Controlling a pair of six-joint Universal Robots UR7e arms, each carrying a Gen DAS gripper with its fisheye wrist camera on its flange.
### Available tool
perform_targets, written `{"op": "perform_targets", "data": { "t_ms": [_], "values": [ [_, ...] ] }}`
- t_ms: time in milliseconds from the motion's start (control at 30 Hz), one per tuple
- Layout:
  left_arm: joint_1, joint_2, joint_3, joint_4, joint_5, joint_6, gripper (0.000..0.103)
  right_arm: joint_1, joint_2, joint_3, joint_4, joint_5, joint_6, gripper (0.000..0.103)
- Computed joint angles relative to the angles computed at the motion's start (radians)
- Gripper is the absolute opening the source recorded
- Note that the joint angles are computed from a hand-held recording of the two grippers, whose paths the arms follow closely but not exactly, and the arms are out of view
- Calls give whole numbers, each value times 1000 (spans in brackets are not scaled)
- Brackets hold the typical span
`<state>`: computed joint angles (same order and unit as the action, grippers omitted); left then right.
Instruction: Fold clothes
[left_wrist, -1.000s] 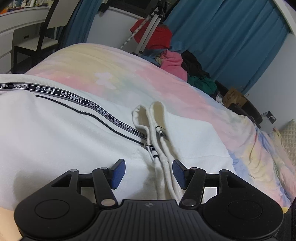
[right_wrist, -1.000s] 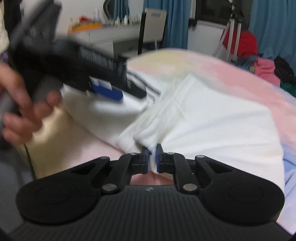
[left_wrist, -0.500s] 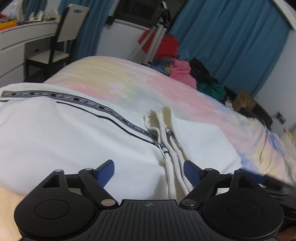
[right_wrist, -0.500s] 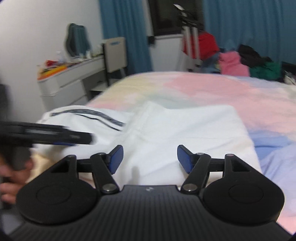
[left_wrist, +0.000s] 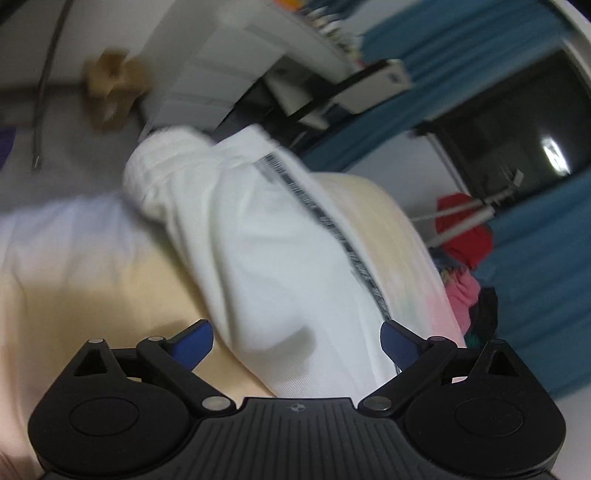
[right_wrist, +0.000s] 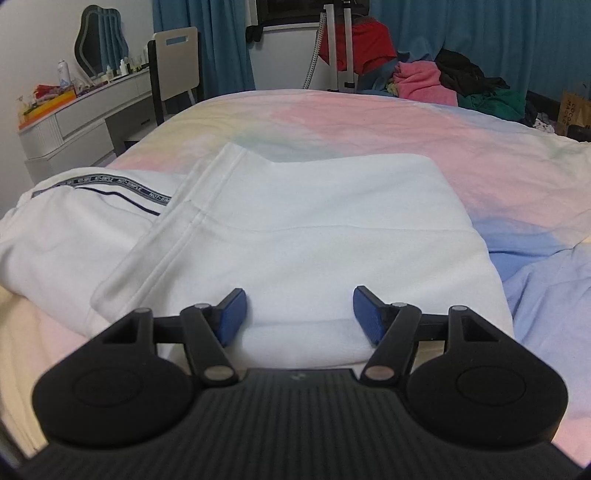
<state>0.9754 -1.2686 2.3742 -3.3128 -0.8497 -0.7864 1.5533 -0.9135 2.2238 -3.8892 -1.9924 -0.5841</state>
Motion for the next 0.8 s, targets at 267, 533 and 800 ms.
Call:
{"op": "perform_targets", "data": {
  "t_ms": [267, 533, 800],
  "values": [
    [91, 55, -107, 23, 21, -1, 84, 3, 0, -9, -3, -1, 16, 66],
    [101, 137, -181, -64, 176, 163, 37, -2, -42, 7, 115, 111, 34, 66],
    [-63, 312, -258, -396, 415, 541, 21, -31, -83, 35, 84, 206, 170, 67]
  ]
}}
